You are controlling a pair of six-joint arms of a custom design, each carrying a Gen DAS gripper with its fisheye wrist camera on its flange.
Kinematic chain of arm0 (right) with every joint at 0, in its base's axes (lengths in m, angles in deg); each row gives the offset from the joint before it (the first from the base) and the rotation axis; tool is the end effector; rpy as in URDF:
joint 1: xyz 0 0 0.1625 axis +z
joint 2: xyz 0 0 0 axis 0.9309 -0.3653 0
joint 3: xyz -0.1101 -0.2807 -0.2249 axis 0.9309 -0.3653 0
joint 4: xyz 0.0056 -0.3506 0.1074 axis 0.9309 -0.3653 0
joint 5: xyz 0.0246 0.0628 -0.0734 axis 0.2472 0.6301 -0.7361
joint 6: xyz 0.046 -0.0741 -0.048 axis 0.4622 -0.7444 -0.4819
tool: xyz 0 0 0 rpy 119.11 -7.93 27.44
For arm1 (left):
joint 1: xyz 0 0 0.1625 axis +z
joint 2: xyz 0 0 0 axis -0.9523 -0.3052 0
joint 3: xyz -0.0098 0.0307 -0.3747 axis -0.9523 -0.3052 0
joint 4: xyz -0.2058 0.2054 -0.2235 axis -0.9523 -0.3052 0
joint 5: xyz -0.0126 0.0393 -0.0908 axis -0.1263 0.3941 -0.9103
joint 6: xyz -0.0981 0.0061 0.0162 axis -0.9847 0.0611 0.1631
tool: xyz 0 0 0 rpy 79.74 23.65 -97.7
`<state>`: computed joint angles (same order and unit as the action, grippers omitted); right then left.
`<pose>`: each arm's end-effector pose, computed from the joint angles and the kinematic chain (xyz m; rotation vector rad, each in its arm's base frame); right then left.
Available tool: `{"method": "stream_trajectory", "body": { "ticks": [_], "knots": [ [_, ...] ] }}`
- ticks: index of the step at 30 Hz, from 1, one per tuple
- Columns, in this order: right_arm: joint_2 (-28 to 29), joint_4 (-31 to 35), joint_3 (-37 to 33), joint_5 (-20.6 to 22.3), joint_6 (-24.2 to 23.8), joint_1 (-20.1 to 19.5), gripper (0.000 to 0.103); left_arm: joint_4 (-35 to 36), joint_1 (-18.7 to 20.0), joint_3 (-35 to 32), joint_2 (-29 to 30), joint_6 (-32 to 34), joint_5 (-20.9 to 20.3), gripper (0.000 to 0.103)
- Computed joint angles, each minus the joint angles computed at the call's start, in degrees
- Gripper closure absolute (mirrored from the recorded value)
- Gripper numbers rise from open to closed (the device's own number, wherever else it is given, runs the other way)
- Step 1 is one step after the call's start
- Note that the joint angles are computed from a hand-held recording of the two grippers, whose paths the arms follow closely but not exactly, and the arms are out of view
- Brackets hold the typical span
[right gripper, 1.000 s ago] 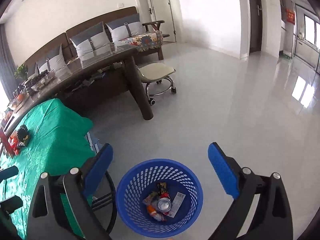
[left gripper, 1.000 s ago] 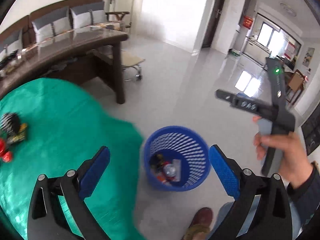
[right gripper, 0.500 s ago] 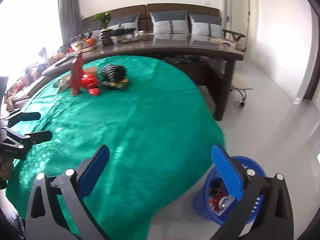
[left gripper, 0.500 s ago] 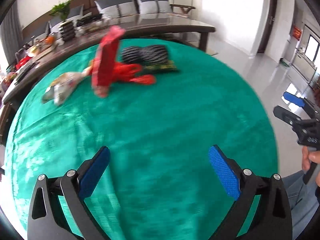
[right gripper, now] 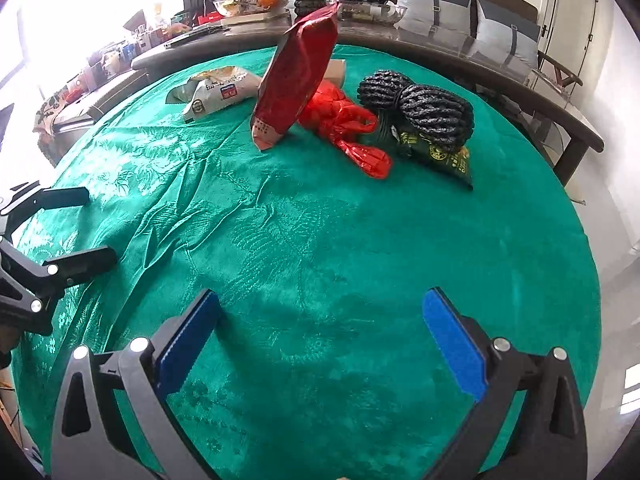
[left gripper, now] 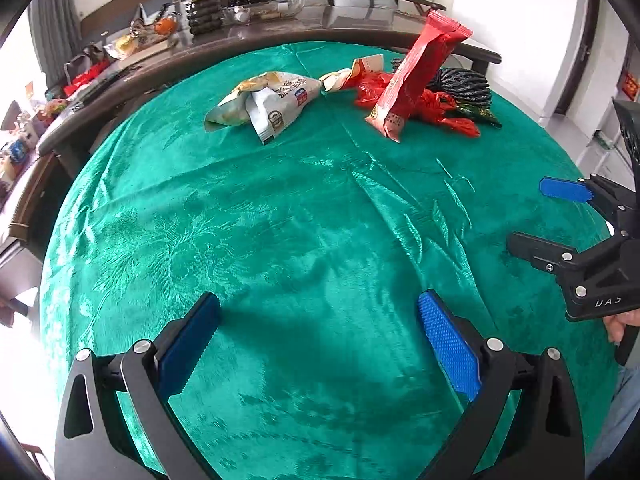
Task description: Collect trash
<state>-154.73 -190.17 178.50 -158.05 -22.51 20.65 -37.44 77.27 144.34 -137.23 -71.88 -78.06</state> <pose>0.0909 -0.2986 0.4413 0.8294 -2.3716 0.4978 -0.4754 -0.2333 0.0816 0.4794 2.3308 -0.5938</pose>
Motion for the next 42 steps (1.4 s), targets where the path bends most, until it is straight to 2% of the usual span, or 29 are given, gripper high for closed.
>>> {"method": "stream_trajectory", "body": {
  "ticks": [3,6,14,22,28,30,33,35,37,42],
  "knots": [
    [0.0,1.9,-0.8,1.6,0.5,-1.5,0.004,-0.6,1.8,-0.2,-0.4,4.7,0.9,0.004],
    [0.1,1.4,-0.7,1.0,0.5,-1.0,0.005,-3.6,5.0,0.1,-0.7,10.5,2.3,0.004],
    [0.5,1.7,-1.1,1.1,0.8,-1.0,0.005,-8.7,13.4,-1.2,-1.7,17.7,6.7,0.004],
    [0.5,1.7,-1.1,1.2,0.8,-1.1,0.005,-12.2,17.8,-6.8,2.6,29.4,6.7,0.004],
    [0.4,1.7,-1.1,1.2,0.8,-1.1,0.005,-13.3,19.2,-10.7,6.1,32.2,7.0,0.004],
    [0.4,1.7,-1.1,1.2,0.8,-1.1,0.005,-15.0,19.1,-10.5,6.5,33.3,7.0,0.011],
    [0.4,1.7,-1.0,1.2,0.7,-1.2,0.005,-16.9,18.4,-10.1,6.8,34.1,7.5,0.035],
    [0.4,1.7,-1.0,1.2,0.7,-1.2,0.005,-15.7,17.6,-10.5,7.1,33.6,7.7,0.055],
    [0.4,1.7,-1.1,1.2,0.8,-1.2,0.005,-13.0,16.6,-11.2,7.3,31.4,7.9,0.066],
    [0.5,1.7,-1.1,1.2,0.7,-1.2,0.005,-9.0,12.9,-8.5,4.4,18.4,6.1,0.07]
  ]
}}
